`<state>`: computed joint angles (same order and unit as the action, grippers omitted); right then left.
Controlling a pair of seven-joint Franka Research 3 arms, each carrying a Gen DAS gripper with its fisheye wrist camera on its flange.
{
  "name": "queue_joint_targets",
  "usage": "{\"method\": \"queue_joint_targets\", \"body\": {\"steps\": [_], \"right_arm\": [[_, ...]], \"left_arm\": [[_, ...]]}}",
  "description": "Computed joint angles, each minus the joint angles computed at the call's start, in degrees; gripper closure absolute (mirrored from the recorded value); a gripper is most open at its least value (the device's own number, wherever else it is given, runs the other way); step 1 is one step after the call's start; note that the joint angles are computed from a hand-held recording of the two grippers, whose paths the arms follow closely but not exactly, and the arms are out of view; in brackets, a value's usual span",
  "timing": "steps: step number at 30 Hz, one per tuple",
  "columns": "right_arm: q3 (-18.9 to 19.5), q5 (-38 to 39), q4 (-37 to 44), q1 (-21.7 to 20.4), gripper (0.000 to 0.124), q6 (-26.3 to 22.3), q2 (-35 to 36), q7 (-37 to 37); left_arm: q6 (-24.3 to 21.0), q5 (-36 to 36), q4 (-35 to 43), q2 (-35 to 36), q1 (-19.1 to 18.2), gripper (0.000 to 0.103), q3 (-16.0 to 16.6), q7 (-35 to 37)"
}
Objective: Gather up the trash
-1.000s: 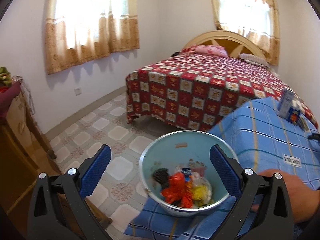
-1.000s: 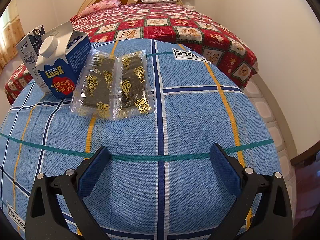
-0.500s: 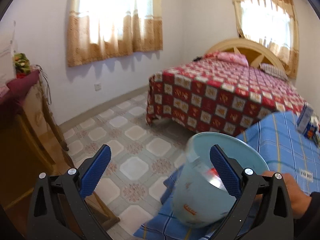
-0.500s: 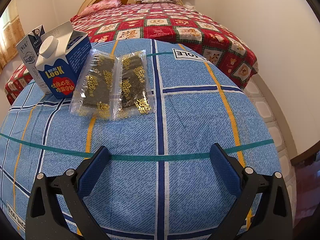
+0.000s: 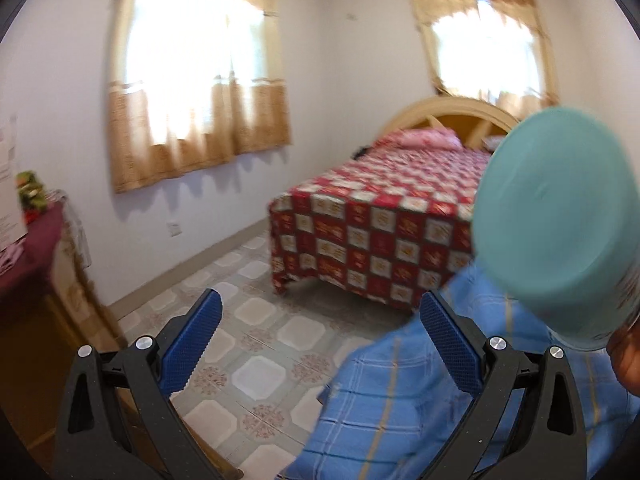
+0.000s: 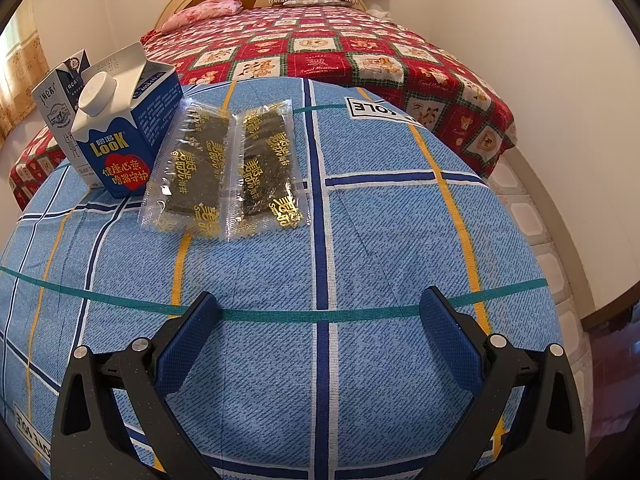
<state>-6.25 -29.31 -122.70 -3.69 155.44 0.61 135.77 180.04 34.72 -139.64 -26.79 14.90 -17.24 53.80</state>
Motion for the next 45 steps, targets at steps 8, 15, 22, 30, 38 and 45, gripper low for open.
{"method": "queue_joint_targets", "body": {"steps": [8,15,22,30,38,45], "right_arm": [[0.0,0.0,0.0,0.0,0.025,-0.1,0.0,0.1],[-0.1,0.0,0.1,0.0,0.025,-0.1,0.1,0.1],[0.0,0.0,0.0,0.1,0.025,-0.1,0.0,0.1],[-0.1,0.1,0.1,0.0,0.025,-0.1,0.0,0.0],[-0.1,0.1,0.1,0.0,0.025,-0.2,0.1,0.0],[-0.1,0.1,0.2,0.1,0.025,-0.2,0.1,0.0]], "left_arm": [[-3.0,0.9,1.1,3.1,-6.1,0.006,-0.5,3.2],[-3.6,1.5,0.7,3.9,-9.5,0.006,0.3,4.2],[-3.8,0.5,0.3,4.0,-11.2,0.006,2.0,4.5],[-0.6,0.4,0.0,2.2,-6.3,0.006,0.4,0.3],[5.2,-1.2,-1.0,-2.9,6.3,0.006,-4.9,-4.4],[1.8,-3.2,-0.2,0.0,4.7,0.006,-2.4,-1.6]]}}
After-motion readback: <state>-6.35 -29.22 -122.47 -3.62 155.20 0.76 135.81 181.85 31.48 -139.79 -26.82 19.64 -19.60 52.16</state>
